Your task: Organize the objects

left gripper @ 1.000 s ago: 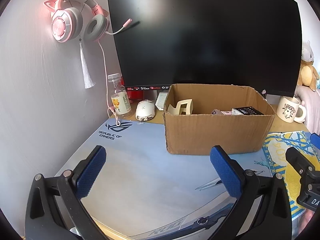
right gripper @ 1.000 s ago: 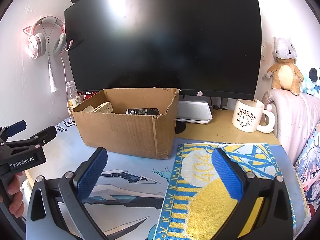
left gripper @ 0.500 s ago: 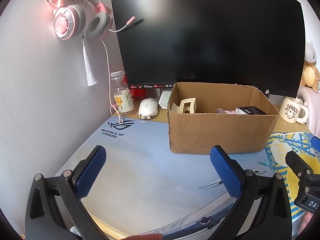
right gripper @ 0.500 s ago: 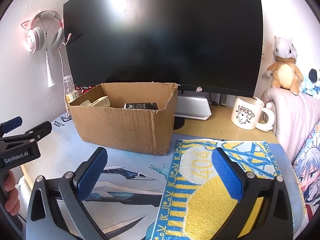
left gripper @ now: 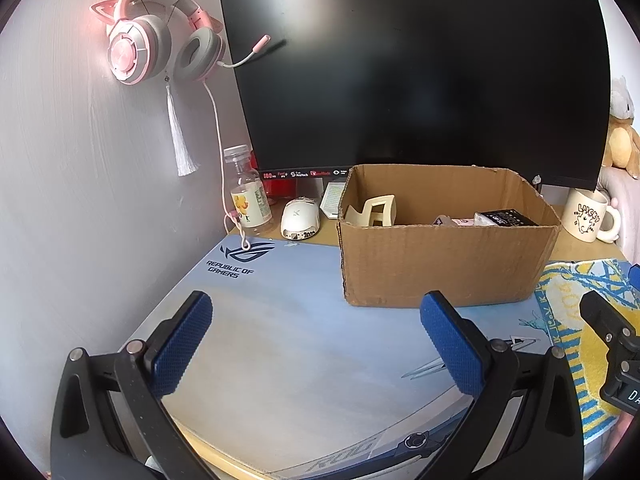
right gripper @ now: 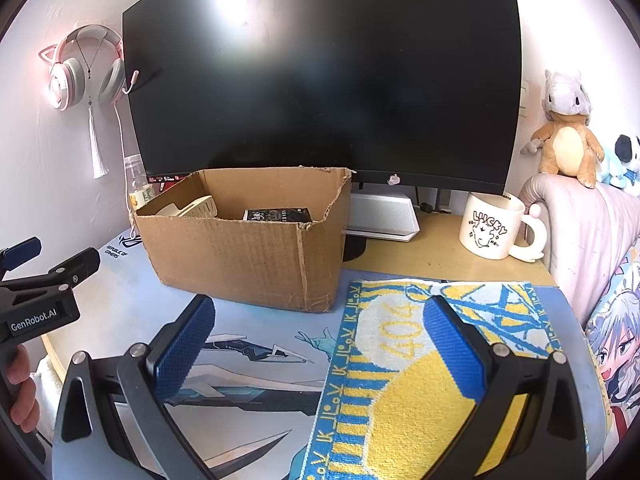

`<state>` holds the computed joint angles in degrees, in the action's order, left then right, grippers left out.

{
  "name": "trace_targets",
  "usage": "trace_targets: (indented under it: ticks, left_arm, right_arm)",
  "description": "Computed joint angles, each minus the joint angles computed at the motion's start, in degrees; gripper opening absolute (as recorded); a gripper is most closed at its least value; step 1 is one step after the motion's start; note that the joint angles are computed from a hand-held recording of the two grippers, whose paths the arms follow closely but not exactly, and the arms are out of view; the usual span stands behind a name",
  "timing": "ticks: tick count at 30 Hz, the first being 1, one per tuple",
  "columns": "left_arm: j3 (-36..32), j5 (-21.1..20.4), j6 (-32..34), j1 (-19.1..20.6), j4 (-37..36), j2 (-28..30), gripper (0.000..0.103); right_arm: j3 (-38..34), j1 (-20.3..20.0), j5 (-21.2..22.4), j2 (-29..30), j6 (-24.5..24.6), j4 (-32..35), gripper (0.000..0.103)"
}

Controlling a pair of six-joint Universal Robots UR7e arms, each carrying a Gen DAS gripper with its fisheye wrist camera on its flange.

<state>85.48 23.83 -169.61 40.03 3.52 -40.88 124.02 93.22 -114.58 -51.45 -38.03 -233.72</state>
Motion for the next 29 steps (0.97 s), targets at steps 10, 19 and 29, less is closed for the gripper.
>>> trace_targets:
  ticks: [10, 19, 29]
  left_arm:
    - [-0.62, 0.01, -1.92, 0.34, 2.04, 0.29, 0.103]
    - [-0.71, -0.19, -1.96, 0.42, 1.95, 0.28, 0.103]
    - [-0.71, -0.03, -2.24, 0.49, 2.45, 0.24, 0.103]
  right_arm:
    - [0.14, 0.08, 0.12, 0.14, -0.68, -0.46, 0.103]
    - [0.24, 0.03, 0.3, 0.16, -0.41, -0.59, 0.103]
    - [0.54, -0.02, 1.13, -0.06, -0.57, -0.61, 0.103]
